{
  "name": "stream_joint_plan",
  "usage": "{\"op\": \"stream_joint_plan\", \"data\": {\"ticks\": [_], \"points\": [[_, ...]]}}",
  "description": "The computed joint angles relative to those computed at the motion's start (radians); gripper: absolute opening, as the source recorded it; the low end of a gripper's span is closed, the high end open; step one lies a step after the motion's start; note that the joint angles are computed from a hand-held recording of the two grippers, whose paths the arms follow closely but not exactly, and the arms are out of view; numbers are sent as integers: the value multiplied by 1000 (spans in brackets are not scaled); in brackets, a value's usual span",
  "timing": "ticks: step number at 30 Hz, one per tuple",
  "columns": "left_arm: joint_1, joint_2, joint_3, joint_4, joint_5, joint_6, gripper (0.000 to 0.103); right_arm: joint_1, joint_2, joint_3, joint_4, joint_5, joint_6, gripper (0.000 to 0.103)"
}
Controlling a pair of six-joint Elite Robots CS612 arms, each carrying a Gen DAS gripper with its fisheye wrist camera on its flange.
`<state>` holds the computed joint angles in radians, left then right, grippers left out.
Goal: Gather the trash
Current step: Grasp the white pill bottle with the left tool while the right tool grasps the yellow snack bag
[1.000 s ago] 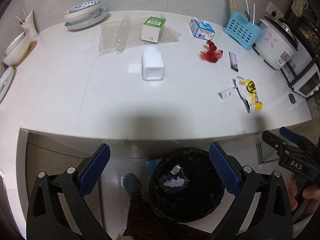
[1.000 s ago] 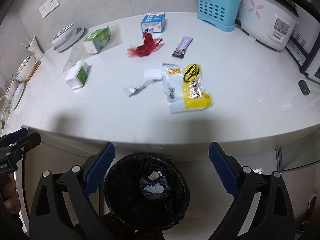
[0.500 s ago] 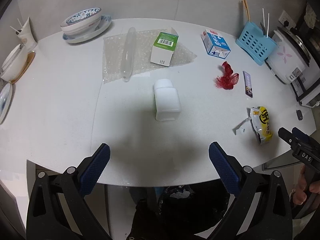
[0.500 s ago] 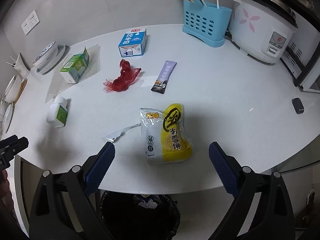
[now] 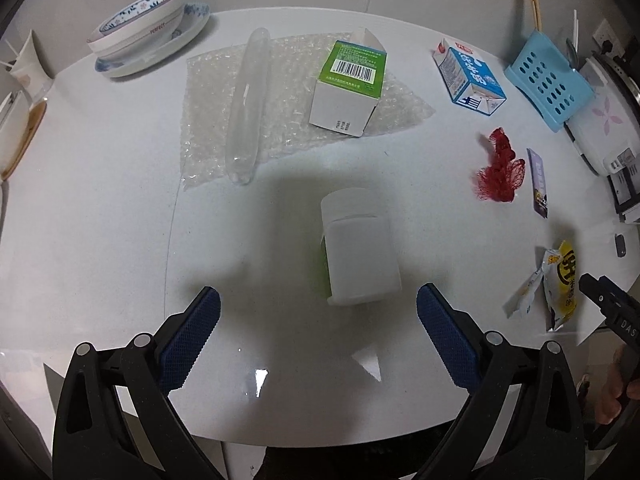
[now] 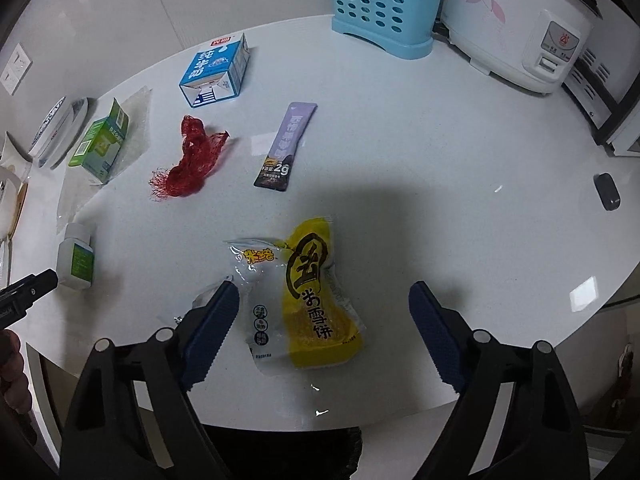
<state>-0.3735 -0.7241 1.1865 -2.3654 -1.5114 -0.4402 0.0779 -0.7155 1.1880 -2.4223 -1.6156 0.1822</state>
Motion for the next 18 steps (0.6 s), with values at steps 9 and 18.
{"op": "stream_joint_plan", "data": {"ticks": [9,18], "points": [[9,67,-104,101,-26,25,83,3,42,-68,102,19,3,52],[6,87,-131,134,-21,62,52,8,53,-88,150,14,3,27]]}}
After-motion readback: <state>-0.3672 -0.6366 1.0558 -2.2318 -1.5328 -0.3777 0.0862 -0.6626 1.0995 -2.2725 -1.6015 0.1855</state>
